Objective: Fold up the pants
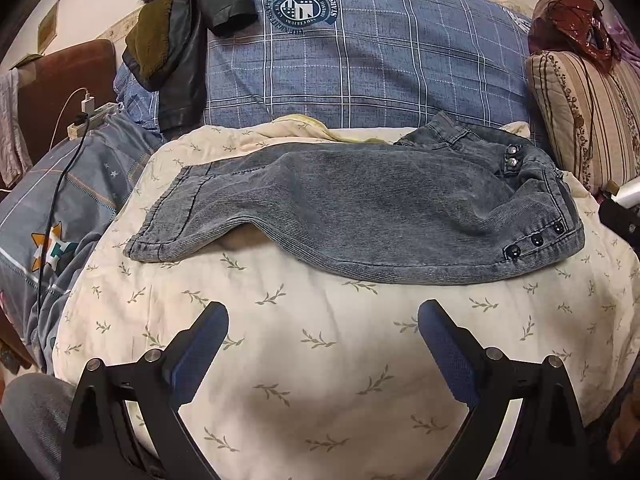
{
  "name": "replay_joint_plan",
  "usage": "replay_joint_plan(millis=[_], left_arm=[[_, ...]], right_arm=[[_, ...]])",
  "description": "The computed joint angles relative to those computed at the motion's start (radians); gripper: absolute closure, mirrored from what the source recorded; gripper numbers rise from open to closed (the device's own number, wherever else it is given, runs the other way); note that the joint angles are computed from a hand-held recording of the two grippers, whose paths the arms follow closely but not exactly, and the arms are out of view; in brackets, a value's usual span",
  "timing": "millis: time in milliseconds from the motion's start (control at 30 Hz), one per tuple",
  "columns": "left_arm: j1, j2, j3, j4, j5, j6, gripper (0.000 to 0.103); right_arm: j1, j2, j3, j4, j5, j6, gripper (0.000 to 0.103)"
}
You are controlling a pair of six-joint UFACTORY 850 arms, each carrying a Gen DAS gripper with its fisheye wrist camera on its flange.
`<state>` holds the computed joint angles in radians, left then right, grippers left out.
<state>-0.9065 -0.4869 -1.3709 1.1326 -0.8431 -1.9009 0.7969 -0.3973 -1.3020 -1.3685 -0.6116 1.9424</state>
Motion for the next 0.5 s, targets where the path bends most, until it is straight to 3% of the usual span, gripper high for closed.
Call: replay_joint_plan(millis=[500], left_arm=[[0.01, 0.005, 0.006, 0.001, 0.049, -0.024, 0.007]], right_arm=[[-0.008, 0.005, 0.002, 0.032, 0.009, -0.021, 0.005]])
